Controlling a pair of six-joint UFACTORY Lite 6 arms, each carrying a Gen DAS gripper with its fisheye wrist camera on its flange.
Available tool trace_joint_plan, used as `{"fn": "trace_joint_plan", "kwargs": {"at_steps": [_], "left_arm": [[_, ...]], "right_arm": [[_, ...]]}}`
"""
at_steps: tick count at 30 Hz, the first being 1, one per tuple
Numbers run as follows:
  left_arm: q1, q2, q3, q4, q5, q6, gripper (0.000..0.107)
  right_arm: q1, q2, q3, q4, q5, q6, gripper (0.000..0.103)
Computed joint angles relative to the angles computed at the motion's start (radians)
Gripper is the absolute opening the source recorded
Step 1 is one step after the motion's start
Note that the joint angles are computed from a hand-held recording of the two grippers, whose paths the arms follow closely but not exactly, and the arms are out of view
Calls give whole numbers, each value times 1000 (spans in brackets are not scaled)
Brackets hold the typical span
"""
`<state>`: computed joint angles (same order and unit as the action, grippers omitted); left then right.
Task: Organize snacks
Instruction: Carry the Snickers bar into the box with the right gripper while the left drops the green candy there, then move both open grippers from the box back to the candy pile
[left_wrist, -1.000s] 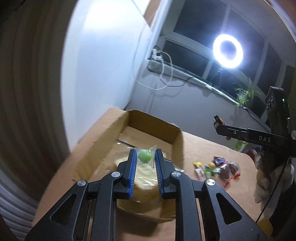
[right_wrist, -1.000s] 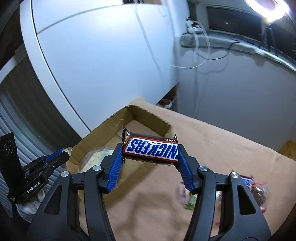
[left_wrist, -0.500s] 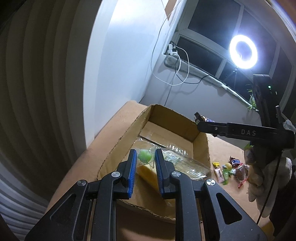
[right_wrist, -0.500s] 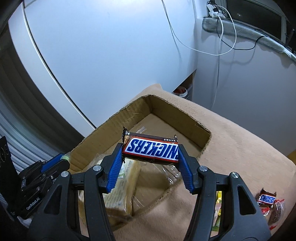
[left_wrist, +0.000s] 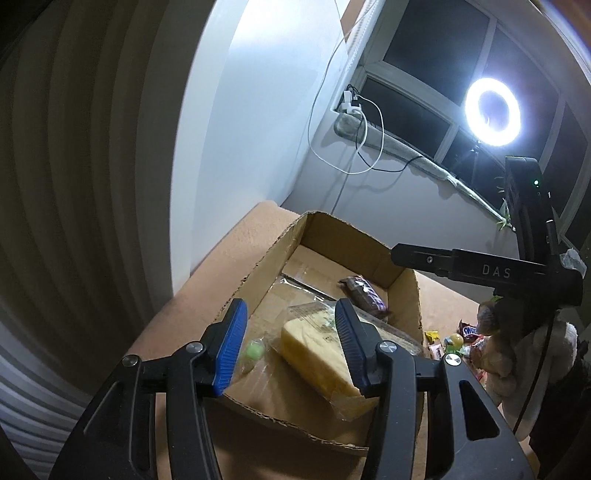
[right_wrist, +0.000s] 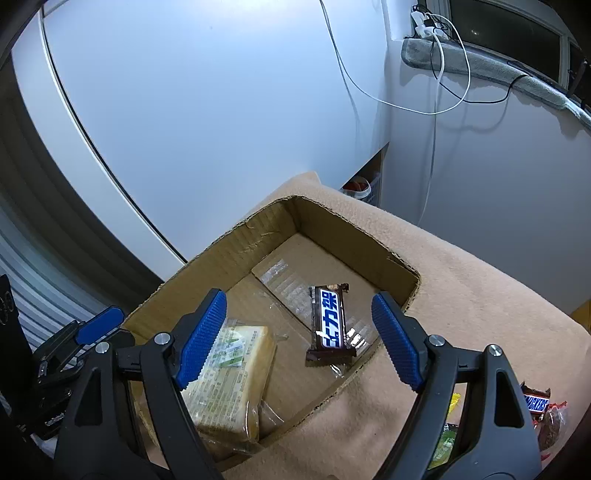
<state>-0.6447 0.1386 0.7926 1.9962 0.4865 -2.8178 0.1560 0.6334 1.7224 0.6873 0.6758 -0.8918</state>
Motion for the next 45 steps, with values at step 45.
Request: {"fn": "trace_joint_plan", "kwargs": {"at_steps": [45], "left_arm": [[-285, 478, 667, -296, -86, 409, 48]], "right_arm": [[-869, -99, -66, 126, 279, -422, 83]]}}
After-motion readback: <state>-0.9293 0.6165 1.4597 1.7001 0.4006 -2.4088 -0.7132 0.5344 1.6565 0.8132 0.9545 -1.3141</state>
